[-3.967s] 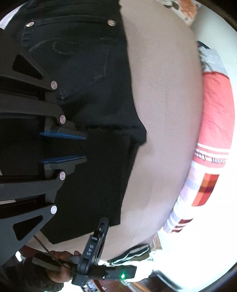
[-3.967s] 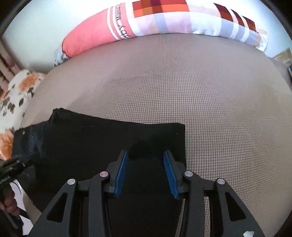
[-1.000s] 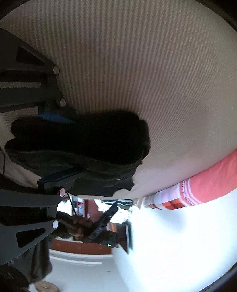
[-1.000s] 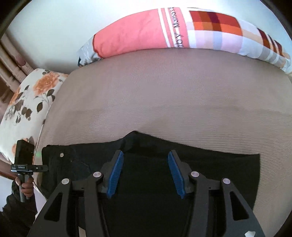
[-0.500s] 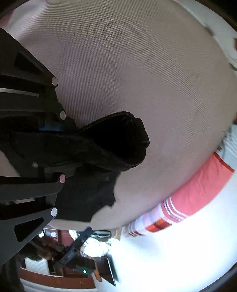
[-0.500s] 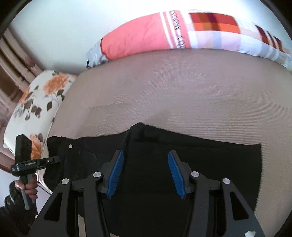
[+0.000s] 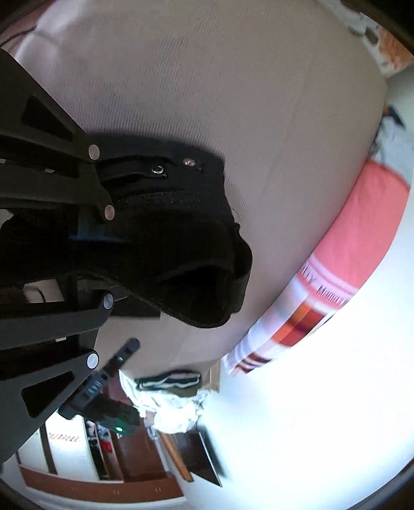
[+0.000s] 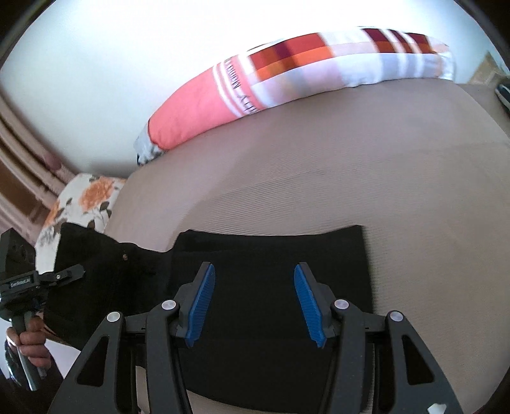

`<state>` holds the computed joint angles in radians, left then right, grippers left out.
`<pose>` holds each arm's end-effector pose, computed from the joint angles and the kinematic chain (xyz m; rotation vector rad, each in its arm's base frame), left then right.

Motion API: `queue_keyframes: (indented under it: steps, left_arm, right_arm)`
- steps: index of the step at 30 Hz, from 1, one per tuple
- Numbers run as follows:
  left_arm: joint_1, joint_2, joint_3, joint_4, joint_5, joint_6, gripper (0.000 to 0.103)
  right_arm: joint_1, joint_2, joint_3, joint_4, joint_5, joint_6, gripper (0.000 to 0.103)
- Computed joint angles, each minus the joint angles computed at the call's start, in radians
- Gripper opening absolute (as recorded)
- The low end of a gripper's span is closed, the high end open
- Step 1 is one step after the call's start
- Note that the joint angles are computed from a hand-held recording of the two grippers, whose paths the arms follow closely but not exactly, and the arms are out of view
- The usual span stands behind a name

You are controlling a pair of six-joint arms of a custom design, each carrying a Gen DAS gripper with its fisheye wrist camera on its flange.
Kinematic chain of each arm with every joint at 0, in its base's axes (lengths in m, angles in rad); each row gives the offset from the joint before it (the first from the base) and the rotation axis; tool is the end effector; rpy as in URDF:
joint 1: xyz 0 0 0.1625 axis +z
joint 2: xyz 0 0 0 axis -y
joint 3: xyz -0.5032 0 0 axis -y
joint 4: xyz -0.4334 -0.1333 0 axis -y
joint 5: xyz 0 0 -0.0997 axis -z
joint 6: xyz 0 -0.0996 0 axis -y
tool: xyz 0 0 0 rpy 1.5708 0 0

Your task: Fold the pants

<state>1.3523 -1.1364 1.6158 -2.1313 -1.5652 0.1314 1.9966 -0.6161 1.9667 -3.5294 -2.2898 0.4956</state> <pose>-0.0219 -0.7160 0.3279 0.5457 3.0891 -0.1275 0.3219 -0.5458 0.0258 -0.3863 -2.5173 1.1334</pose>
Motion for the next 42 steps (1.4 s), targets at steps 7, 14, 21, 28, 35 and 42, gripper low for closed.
queue_keyframes:
  steps: [7, 14, 21, 28, 35, 42]
  left_arm:
    - [-0.095, 0.049, 0.150, -0.120, 0.071, 0.007, 0.013]
    - [-0.141, 0.107, 0.252, -0.253, 0.236, 0.091, 0.014]
    - [-0.169, 0.092, 0.308, -0.310, 0.250, 0.193, 0.054]
    - [-0.173, 0.002, 0.350, -0.366, 0.210, 0.340, 0.074]
    - [-0.110, 0.004, 0.310, -0.464, 0.350, 0.317, 0.074]
    - [-0.048, 0.031, 0.255, -0.481, 0.427, 0.204, 0.074]
  right_arm:
    - [-0.041, -0.041, 0.147, -0.139, 0.025, 0.041, 0.052]
    - [-0.072, -0.031, 0.210, -0.234, 0.066, 0.056, 0.053]
    - [-0.096, -0.021, 0.212, -0.238, 0.122, 0.050, 0.053]
    - [-0.136, -0.024, 0.210, -0.233, 0.264, 0.025, 0.053]
    - [-0.227, -0.021, 0.175, -0.166, 0.547, -0.026, 0.058]
    - [-0.235, -0.003, 0.131, -0.102, 0.573, -0.059, 0.072]
